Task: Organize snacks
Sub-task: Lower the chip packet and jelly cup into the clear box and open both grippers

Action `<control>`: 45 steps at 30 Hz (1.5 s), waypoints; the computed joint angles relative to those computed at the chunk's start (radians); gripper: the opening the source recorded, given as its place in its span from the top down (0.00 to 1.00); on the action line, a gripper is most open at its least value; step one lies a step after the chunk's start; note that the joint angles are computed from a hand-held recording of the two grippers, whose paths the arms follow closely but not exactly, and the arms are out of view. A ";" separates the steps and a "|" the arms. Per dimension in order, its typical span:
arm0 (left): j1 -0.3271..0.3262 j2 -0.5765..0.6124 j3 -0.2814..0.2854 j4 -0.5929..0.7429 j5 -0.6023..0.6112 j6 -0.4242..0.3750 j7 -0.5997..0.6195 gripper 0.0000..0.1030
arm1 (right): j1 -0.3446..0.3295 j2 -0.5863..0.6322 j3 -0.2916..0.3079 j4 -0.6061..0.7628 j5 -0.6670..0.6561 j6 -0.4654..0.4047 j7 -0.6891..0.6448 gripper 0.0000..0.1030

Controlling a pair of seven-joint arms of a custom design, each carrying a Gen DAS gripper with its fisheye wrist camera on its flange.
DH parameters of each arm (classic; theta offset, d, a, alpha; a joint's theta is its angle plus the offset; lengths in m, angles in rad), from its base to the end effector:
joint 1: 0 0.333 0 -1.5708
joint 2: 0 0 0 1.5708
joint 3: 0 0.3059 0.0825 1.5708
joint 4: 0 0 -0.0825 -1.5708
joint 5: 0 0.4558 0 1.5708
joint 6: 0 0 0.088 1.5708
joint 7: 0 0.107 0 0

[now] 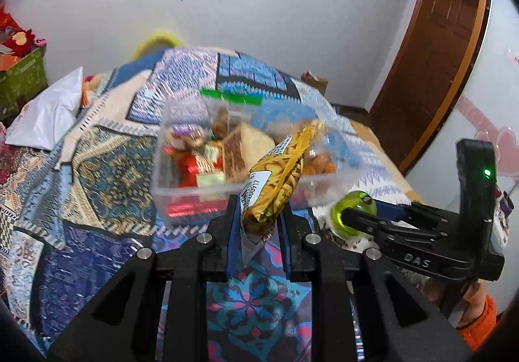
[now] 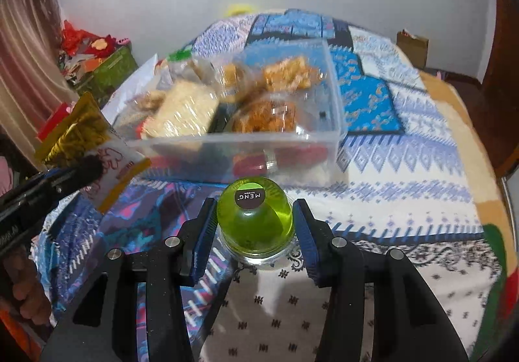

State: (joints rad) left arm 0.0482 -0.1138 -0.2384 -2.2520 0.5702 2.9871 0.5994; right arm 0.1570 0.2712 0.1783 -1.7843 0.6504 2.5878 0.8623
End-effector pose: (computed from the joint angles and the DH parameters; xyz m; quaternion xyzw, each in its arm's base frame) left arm 0.5902 -0.1548 0.4538 -0.7136 0.5576 -0.3487 0.2414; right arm 0.6969 0.2217 0.4177 -0.8169 0.4548 -0.0601 0.3496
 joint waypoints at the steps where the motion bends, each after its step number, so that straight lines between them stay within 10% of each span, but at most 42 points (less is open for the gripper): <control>1: 0.009 -0.009 -0.004 -0.002 0.023 0.002 -0.022 0.79 | -0.003 -0.011 0.004 -0.007 0.012 0.009 -0.012 0.57; 17: 0.029 0.072 0.040 0.141 0.352 -0.112 -0.278 0.79 | 0.004 0.070 0.024 0.129 0.062 0.057 -0.027 0.57; 33: -0.127 0.231 0.169 0.239 0.121 -0.122 -0.060 0.78 | -0.005 0.193 0.085 0.256 -0.025 0.030 0.003 0.57; 39: -0.140 0.188 0.183 0.190 0.085 -0.111 -0.041 0.54 | 0.003 0.181 0.078 0.242 -0.059 0.029 0.029 0.57; 45: -0.105 0.110 0.156 0.128 0.124 -0.086 -0.095 0.52 | -0.010 0.148 0.075 0.220 -0.057 -0.004 0.047 0.56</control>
State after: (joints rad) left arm -0.0567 -0.0034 -0.0828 -2.1240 0.6946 2.9012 0.5047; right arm 0.1472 0.4191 0.2536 -1.5639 0.5937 2.5839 0.9095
